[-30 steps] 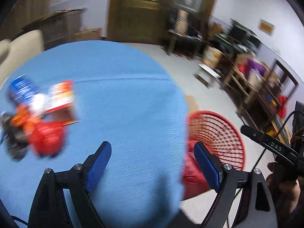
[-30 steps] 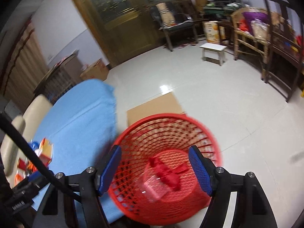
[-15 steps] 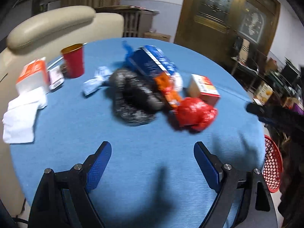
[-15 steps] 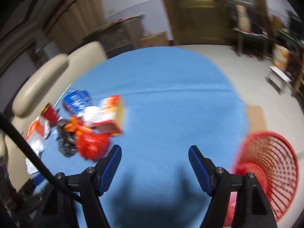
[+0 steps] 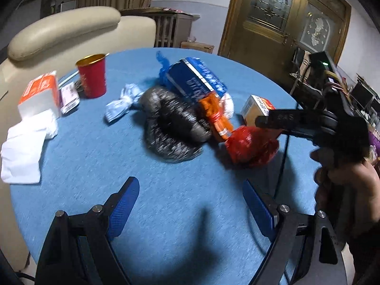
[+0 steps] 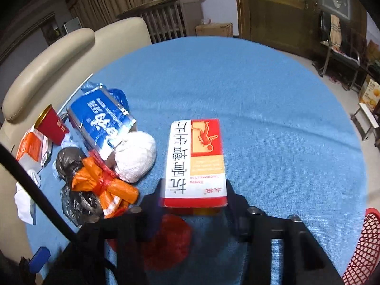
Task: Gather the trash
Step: 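Return to the table and grasp the red-and-white printed box with the right tool, then grasp the balled red plastic bag with the left tool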
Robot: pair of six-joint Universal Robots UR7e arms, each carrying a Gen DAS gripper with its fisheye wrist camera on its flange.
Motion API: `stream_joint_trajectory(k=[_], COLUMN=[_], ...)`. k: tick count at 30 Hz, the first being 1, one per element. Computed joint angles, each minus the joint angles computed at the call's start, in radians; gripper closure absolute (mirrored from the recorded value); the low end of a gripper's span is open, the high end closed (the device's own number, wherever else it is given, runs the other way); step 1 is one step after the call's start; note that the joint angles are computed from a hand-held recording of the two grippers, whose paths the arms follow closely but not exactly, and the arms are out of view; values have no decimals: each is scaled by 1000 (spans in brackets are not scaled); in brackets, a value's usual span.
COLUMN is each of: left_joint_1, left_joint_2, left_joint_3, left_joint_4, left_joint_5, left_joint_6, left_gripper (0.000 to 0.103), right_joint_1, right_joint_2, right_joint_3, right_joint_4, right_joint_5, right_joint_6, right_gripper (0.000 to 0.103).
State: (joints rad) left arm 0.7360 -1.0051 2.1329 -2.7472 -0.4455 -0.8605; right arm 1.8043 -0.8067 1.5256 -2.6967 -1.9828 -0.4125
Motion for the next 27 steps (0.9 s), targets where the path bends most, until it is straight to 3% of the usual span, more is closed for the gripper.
stream_joint_trajectory(k=[7, 13, 15, 17, 27], left_joint_1=[46, 91, 111, 112, 1], left_joint_2=[131, 238, 251, 248, 175], left_joint_3=[-170, -346, -375, -359, -231], left_joint_4=[-101, 71, 108, 54, 25], left_joint_5=[-56, -66, -104, -124, -66], left_joint_6=[205, 219, 220, 236, 177], left_gripper=[14, 14, 16, 33, 36], right_joint_1=[-63, -122, -138, -147, -175], right_joint_2=[-135, -230, -260, -274, -356], right_joint_3=[113, 166, 186, 201, 305], right_joint_4=[-75, -71, -67, -69, -94], right_joint_5=[54, 100, 116, 130, 186], right_joint_6=[8, 58, 60, 62, 46], right_gripper=[55, 55, 55, 55, 55])
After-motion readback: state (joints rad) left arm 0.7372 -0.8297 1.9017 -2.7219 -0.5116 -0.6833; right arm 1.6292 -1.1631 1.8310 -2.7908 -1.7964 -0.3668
